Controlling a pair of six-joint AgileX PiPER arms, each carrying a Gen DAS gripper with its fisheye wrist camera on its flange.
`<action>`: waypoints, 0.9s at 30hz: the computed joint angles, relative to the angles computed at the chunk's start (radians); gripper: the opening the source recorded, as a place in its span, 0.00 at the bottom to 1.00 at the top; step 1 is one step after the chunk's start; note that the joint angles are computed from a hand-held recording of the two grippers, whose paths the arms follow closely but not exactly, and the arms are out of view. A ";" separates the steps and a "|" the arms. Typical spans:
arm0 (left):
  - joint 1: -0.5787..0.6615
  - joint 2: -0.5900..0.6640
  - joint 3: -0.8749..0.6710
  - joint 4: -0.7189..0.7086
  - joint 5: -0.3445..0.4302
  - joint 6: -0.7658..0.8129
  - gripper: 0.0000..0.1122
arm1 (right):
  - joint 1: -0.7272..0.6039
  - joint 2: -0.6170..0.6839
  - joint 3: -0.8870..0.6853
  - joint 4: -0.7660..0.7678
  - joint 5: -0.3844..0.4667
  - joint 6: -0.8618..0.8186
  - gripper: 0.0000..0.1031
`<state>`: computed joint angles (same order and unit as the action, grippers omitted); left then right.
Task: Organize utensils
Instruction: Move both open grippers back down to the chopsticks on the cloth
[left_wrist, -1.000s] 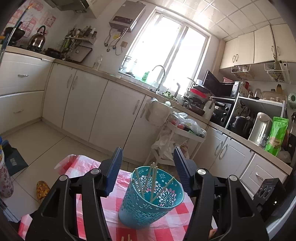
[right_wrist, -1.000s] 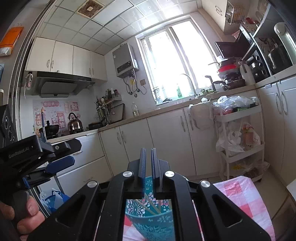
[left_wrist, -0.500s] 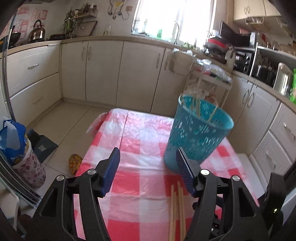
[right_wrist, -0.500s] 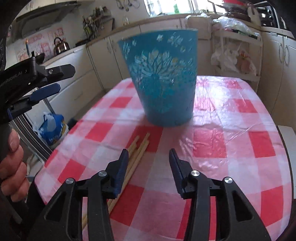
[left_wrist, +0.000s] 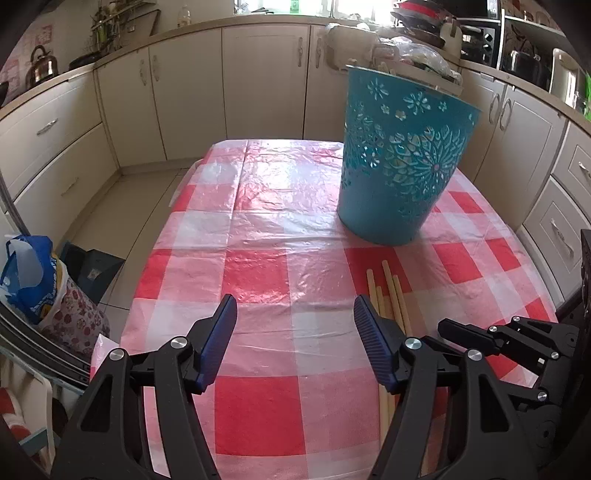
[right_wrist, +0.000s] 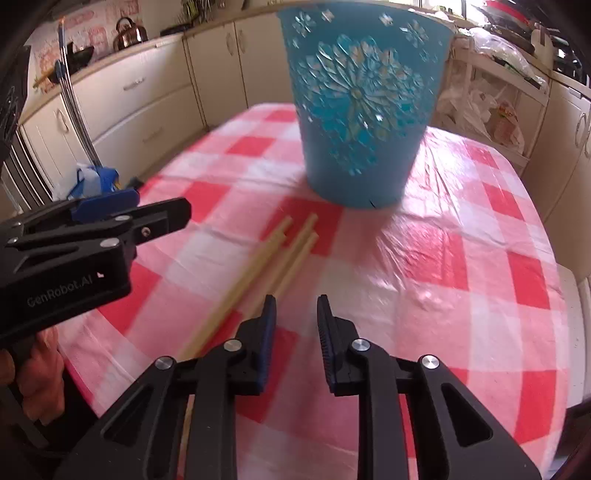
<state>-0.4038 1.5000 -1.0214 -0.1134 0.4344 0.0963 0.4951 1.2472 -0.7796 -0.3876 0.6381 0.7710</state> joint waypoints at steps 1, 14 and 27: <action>-0.006 0.003 0.005 0.004 -0.001 0.002 0.56 | -0.002 -0.025 0.019 0.002 -0.003 -0.005 0.20; -0.014 0.025 0.015 0.107 0.006 -0.086 0.56 | -0.035 0.031 -0.037 0.092 -0.055 -0.068 0.30; -0.033 0.050 -0.017 0.037 0.016 -0.007 0.56 | -0.069 0.005 -0.013 0.147 -0.021 -0.186 0.28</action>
<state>-0.4367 1.5497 -1.0387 -0.0763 0.4500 0.0891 0.4258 1.2523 -0.7925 -0.2410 0.6167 0.5847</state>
